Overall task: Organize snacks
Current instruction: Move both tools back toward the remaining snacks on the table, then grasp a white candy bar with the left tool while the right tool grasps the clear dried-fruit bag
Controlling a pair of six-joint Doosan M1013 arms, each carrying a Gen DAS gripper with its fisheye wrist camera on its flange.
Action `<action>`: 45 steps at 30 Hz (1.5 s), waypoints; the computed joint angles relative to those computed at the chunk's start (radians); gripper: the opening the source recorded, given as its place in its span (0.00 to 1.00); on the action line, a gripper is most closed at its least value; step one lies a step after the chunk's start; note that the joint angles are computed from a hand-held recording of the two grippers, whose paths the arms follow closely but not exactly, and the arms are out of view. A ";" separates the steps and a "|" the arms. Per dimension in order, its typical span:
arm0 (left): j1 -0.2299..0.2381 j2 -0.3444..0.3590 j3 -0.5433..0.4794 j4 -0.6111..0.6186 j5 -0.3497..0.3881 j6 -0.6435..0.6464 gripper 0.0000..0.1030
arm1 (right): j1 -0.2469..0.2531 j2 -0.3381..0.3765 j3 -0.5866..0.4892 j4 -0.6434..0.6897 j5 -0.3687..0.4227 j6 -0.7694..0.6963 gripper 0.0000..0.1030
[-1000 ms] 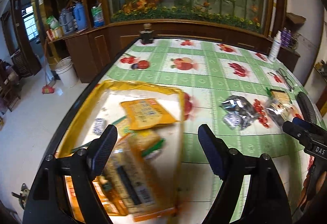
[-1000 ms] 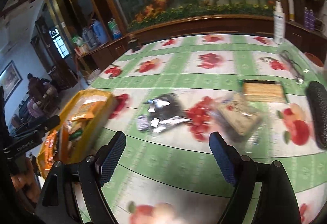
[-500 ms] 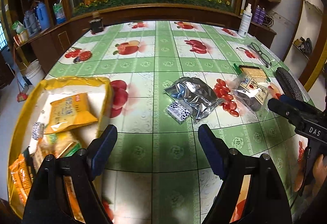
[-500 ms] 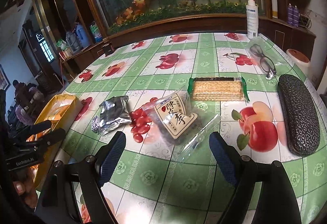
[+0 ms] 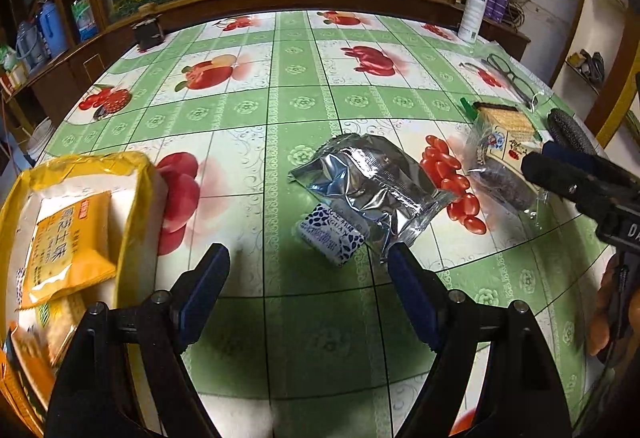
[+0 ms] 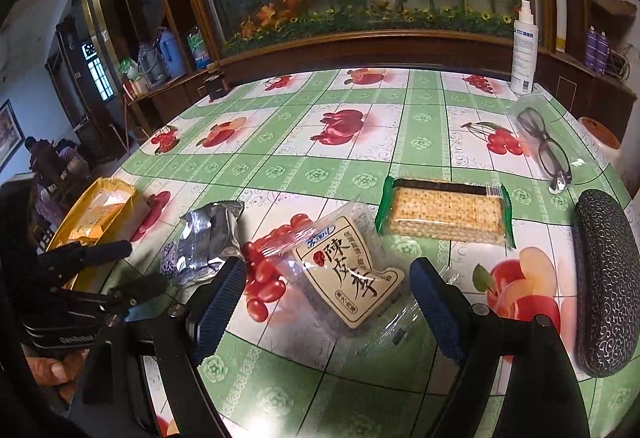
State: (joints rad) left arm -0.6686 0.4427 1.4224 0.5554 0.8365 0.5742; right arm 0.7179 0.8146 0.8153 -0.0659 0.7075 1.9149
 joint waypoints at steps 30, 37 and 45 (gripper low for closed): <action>0.017 -0.030 0.052 -0.136 -0.151 0.101 0.31 | -0.018 0.044 -0.059 0.069 0.102 -0.010 0.31; 0.022 -0.044 0.070 -0.159 -0.185 0.099 0.31 | -0.017 0.059 -0.110 0.067 0.074 -0.075 0.68; 0.030 -0.055 0.085 -0.188 -0.209 0.108 0.31 | -0.028 0.227 -0.433 0.168 0.316 -0.304 0.77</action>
State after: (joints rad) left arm -0.6391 0.3880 1.5074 0.3678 0.6276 0.6817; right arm 0.6902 1.0413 0.3826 0.1022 1.0232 1.6110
